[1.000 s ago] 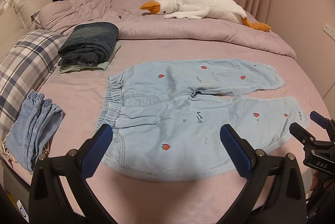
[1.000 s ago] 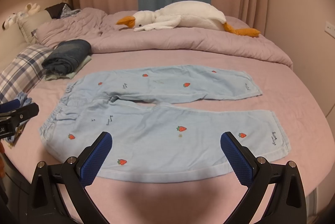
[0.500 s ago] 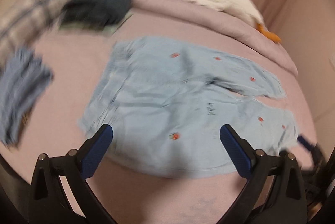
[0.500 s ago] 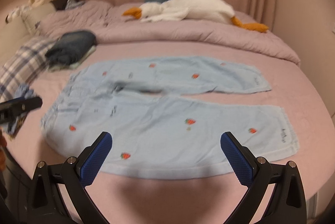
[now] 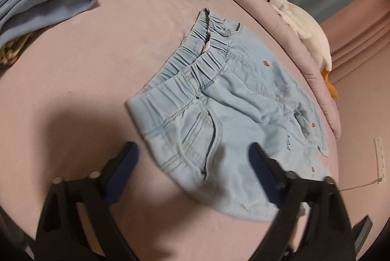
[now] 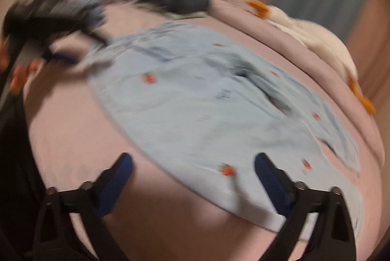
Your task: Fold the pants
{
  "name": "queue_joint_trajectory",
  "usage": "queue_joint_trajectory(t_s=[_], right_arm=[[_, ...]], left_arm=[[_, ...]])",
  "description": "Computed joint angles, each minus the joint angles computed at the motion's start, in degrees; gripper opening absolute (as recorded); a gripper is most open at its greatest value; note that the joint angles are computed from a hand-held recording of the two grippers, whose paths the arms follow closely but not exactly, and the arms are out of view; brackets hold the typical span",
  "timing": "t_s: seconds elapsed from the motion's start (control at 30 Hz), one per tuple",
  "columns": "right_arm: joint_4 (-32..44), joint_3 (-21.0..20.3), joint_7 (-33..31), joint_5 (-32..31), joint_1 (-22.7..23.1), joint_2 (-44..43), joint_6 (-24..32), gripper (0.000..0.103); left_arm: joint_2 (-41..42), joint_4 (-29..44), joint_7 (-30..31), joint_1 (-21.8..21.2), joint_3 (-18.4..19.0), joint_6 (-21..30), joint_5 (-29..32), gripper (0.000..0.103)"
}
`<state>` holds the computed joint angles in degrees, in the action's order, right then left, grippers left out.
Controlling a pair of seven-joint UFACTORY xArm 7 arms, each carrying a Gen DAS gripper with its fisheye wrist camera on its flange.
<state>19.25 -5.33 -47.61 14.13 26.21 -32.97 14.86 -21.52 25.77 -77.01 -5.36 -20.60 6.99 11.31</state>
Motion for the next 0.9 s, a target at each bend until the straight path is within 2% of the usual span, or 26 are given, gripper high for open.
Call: queue_joint_trajectory(t_s=[0.03, 0.07, 0.1, 0.13, 0.17, 0.2, 0.23, 0.3, 0.37, 0.4, 0.5, 0.6, 0.63, 0.67, 0.7, 0.73, 0.8, 0.83, 0.9], right_arm=[[-1.1, 0.1, -1.1, -0.2, 1.0, -0.4, -1.3, 0.081], [-2.2, 1.6, -1.8, -1.8, 0.6, 0.0, -3.3, 0.08], [-2.7, 2.8, -1.7, -3.1, -0.1, 0.7, -5.0, 0.076], [-3.4, 2.9, -1.9, -3.9, 0.3, 1.0, -6.9, 0.072], [-3.8, 2.1, -2.6, -4.5, 1.1, 1.3, -8.9, 0.069], [-4.2, 1.8, -2.6, -5.1, 1.8, 2.0, -11.2, 0.056], [-4.3, 2.5, -1.8, -5.8, 1.8, 2.9, -13.0, 0.036], [-3.2, 4.8, 0.5, -7.7, 1.0, 5.9, -14.7, 0.016], [-3.4, 7.1, 3.0, -9.3, 0.1, 4.9, -13.9, 0.01], [-3.1, 6.7, 3.3, -10.1, 0.5, 4.1, -12.5, 0.008], [-3.2, 4.1, 3.4, -10.5, 3.0, 1.3, -8.0, 0.008], [-3.5, 3.3, 3.0, -10.0, 3.8, 2.7, -6.9, 0.008], [-3.7, 2.8, 3.1, -9.2, 4.3, 2.6, -7.1, 0.008], [-3.2, 1.8, 2.9, -8.5, 4.9, 2.6, -6.4, 0.008], [-1.9, -1.0, 2.4, -6.3, 6.7, 2.2, -3.9, 0.012], [-0.5, -3.3, 1.9, -3.9, 7.9, 1.8, -0.8, 0.018], [4.1, -10.7, -0.5, 3.9, 10.1, 0.8, 7.1, 0.027], [5.3, -12.4, -1.1, 6.0, 10.1, 0.8, 8.6, 0.033], [9.1, -15.9, -0.7, 10.7, 8.2, 2.9, 10.0, 0.041]], left_arm=[[0.6, 1.3, -1.0, 2.2, -2.1, 1.3, 1.7, 0.071], [1.3, 2.1, -2.2, 4.3, -3.7, 1.7, 3.6, 0.064], [1.4, 2.2, -3.1, 5.2, -4.1, 2.2, 4.9, 0.04], [1.8, 1.9, -3.1, 5.1, -3.2, 1.6, 5.3, 0.023], [2.1, 1.0, -2.3, 3.3, -0.5, -0.4, 3.9, 0.022], [1.8, 0.1, -2.2, 2.5, 0.6, -2.0, 3.0, 0.02], [1.1, -0.7, -1.9, 2.6, 0.7, -2.3, 2.8, 0.018], [-1.9, -1.5, -2.1, 3.3, -1.0, -0.4, 3.1, 0.017], [-4.9, -1.5, -3.3, 5.8, -4.4, 2.1, 5.0, 0.017], [-5.8, -1.5, -3.5, 6.1, -5.0, 3.0, 5.7, 0.017], [-4.8, -1.0, -3.2, 5.2, -4.7, 5.4, 6.3, 0.02], [-3.6, -0.3, -0.3, 1.2, -1.0, 9.6, 5.0, 0.033], [-4.4, -0.4, -0.3, -0.5, 0.7, 10.4, 5.7, 0.041], [-5.9, 0.1, 1.2, -0.2, 0.0, 13.7, 5.3, 0.048], [-7.1, 0.8, 1.2, 0.1, -0.7, 17.0, 6.4, 0.057], [-8.5, 1.4, 0.9, 0.6, -1.6, 19.5, 8.2, 0.056], [-9.6, 2.7, 0.6, 1.5, -2.5, 21.6, 11.3, 0.056], [-8.7, 3.8, 0.9, 1.8, -2.6, 21.2, 12.7, 0.056], [-4.0, 7.2, 1.4, 2.9, -3.3, 17.3, 16.4, 0.056]])
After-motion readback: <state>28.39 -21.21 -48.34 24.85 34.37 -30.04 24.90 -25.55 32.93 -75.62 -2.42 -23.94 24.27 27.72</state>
